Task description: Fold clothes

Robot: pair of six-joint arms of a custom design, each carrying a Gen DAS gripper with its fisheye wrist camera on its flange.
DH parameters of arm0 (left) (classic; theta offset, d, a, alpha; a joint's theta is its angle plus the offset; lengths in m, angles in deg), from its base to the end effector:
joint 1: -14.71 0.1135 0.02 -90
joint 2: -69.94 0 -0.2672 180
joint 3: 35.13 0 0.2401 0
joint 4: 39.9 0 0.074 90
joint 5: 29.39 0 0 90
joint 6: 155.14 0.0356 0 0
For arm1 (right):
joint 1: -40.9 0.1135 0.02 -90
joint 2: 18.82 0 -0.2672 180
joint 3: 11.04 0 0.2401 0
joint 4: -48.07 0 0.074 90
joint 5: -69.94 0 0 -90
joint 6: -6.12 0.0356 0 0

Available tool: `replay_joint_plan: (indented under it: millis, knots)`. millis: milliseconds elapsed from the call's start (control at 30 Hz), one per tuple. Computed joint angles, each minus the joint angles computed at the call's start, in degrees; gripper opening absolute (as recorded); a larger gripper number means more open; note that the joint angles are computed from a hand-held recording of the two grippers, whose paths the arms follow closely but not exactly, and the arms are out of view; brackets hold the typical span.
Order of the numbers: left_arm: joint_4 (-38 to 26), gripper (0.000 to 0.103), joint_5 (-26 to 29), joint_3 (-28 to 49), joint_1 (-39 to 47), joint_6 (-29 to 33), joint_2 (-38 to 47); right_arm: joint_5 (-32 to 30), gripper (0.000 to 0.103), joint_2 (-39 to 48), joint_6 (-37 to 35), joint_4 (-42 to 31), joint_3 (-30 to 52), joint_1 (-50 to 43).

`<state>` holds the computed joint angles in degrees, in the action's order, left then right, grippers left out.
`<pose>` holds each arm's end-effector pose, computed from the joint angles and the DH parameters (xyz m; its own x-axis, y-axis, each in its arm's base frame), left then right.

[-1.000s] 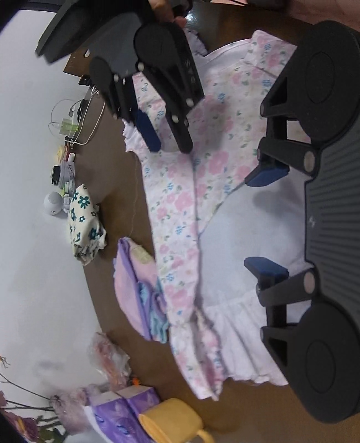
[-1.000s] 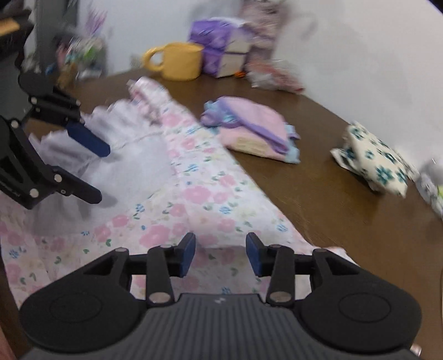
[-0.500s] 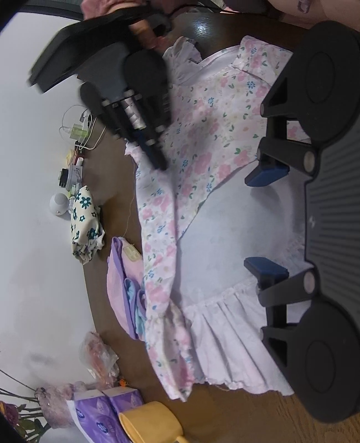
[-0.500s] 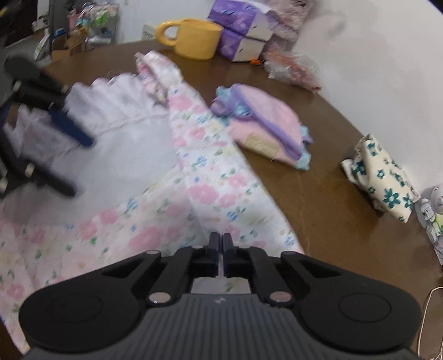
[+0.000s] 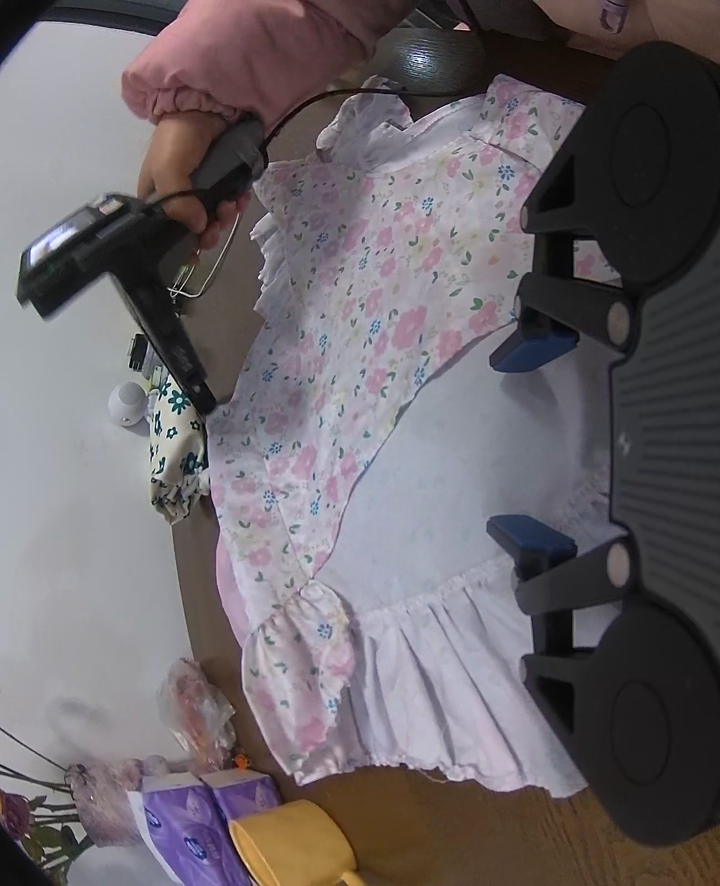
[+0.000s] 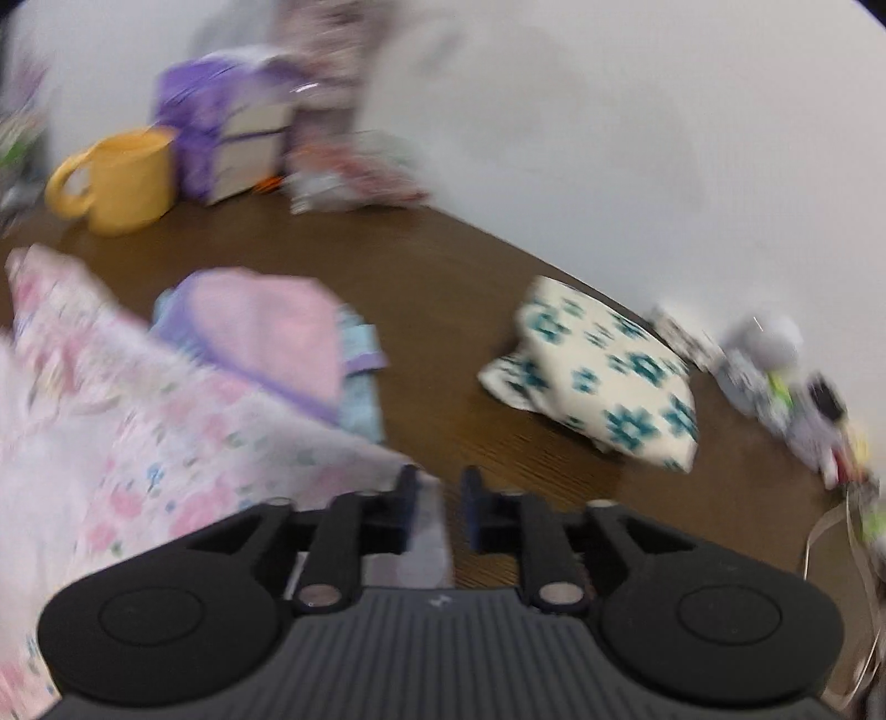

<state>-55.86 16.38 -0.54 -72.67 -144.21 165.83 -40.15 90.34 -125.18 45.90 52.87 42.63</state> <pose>0.0332 -0.1833 0.0716 -0.7044 0.0017 -0.7098 0.0906 0.9920 -0.0875 0.3489 0.0228 0.1163 -0.3809 -0.6316 -0.6753 -0.6816 0.6853 -0.2566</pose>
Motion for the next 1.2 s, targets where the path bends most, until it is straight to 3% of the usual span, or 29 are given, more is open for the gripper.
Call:
replay_joint_plan:
  millis: [133, 233, 333, 433, 600, 767, 833, 867, 900, 1000, 1133, 1167, 1200]
  knots:
    - [-0.23, 0.056, -0.37, -0.22, -0.47, -1.41, -0.15, -10.19, 0.031, -3.56, 2.07, -9.13, 2.51, -8.51]
    - [0.08, 0.057, -0.77, -0.57, -0.75, -2.56, -0.23, -17.47, 0.044, -5.78, -2.74, -17.85, 3.69, -17.47]
    - [0.18, 0.057, -1.13, -0.89, -0.87, -3.97, -0.37, -20.19, 0.050, -5.37, -8.92, -24.05, 4.74, -26.81]
    - [0.32, 0.057, -1.62, -1.53, -1.35, -6.14, -0.73, -21.00, 0.057, -2.47, -11.79, -25.53, 6.32, -35.27]
    - [-1.88, 0.057, -2.09, -0.19, -1.72, -9.38, -0.06, -23.86, 0.059, 10.87, -12.48, -40.25, 21.48, -44.38]
    - [-4.90, 0.058, -1.80, 2.60, -0.84, -10.89, 1.39, -30.87, 0.059, 25.04, -16.11, -62.86, 39.42, -46.03]
    - [-5.74, 0.061, -1.74, 3.61, -0.66, -11.14, 2.08, -30.93, 0.050, 27.38, -15.47, -64.38, 41.73, -45.08]
    - [-6.47, 0.061, -1.74, 4.19, -0.65, -11.46, 2.51, -29.78, 0.025, 27.24, -14.71, -63.23, 41.01, -44.43]
    - [-7.23, 0.061, -1.74, 4.78, -0.66, -11.80, 2.94, -28.53, 0.008, 27.37, -15.52, -63.92, 40.97, -44.06]
    - [-9.83, 0.061, -1.48, 6.33, -0.56, -13.07, 3.58, -26.14, 0.007, 26.17, -20.10, -64.68, 38.97, -45.05]
    - [-10.19, 0.061, -1.28, 6.47, 0.14, -13.30, 3.27, -23.74, 0.011, 21.56, -18.68, -57.36, 33.96, -46.97]
    - [-10.31, 0.061, -1.24, 6.52, 0.32, -13.24, 3.27, -23.47, 0.018, 21.17, -18.09, -56.48, 33.78, -47.22]
    - [-10.40, 0.062, -1.27, 6.71, 0.48, -13.11, 3.43, -24.16, 0.032, 22.12, -19.91, -59.59, 35.64, -47.84]
